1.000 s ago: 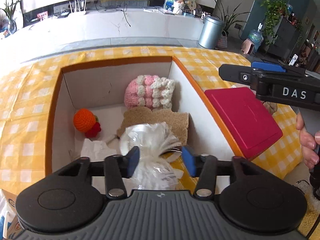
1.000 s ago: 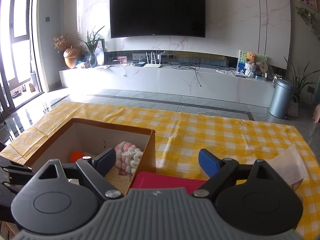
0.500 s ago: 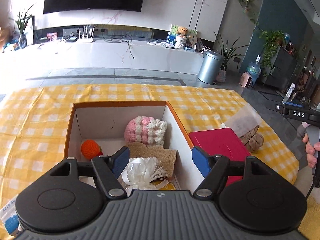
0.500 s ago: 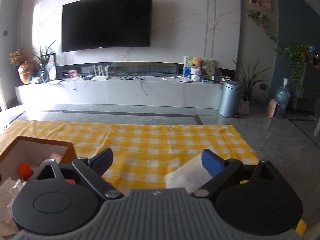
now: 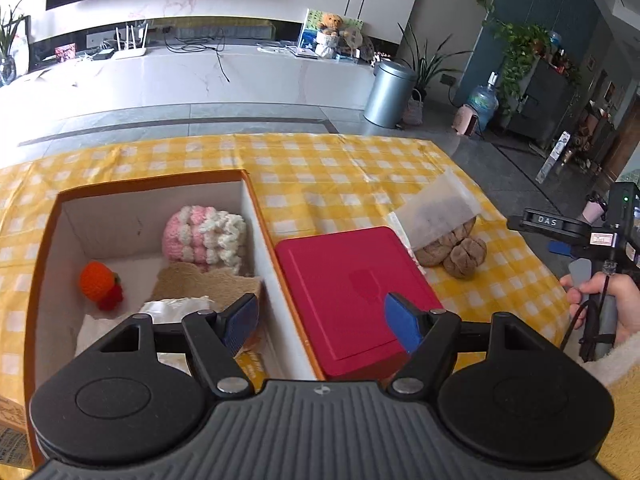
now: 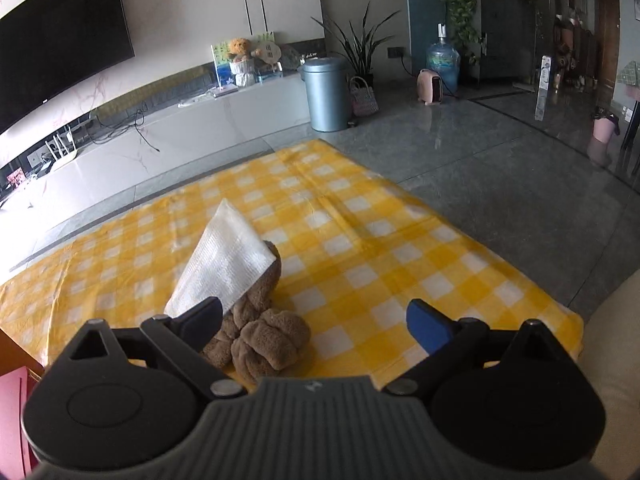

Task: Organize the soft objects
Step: 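Move both tools back over the table toward the brown towel and mesh bag, then close the right tool on the brown fuzzy towel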

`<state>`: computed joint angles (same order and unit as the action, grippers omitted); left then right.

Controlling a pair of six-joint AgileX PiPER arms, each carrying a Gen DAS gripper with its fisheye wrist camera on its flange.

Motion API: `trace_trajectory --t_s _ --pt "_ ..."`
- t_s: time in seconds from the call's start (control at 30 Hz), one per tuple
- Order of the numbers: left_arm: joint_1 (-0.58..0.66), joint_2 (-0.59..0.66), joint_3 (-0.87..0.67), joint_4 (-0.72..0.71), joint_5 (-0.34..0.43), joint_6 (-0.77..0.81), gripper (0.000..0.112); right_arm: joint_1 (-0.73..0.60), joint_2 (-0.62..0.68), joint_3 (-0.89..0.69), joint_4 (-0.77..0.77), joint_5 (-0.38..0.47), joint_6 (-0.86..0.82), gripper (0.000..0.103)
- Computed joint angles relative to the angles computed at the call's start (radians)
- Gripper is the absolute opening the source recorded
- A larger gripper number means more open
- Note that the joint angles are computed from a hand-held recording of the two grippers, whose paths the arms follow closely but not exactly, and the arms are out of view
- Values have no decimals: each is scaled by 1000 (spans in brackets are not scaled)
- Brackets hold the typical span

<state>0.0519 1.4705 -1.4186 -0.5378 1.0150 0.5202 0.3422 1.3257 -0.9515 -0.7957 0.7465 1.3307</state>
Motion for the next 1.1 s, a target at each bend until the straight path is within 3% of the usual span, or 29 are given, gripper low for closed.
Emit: trace_trajectory --t_s 0.13,0.4,0.47,0.63,0.73,0.87,0.93,0.97,1.1 --pt "-111 43 -60 91 -5 -94 85 -37 29 4 36 -111 -104 100" --pt "-228 115 -147 192 9 -220 85 -99 120 15 183 -213 -393 100" --pt "-251 131 -166 226 8 -247 85 -76 136 12 152 -194 -457 100" --pt "-306 188 -237 282 11 -238 85 -30 173 37 20 -264 -457 100" --pt "-334 235 -329 298 77 -227 85 0 213 32 -136 -257 -312 96" --pt "-353 317 -498 242 154 -209 85 -14 263 -1 -122 -242 -329 91" --pt "-375 381 -607 247 189 -249 87 -32 264 3 -98 -258 -357 81" --pt "-390 413 -655 262 196 -281 87 -49 262 2 -54 -269 -404 68" --pt "-452 540 -809 325 181 -333 87 -87 244 24 24 -310 -468 59"
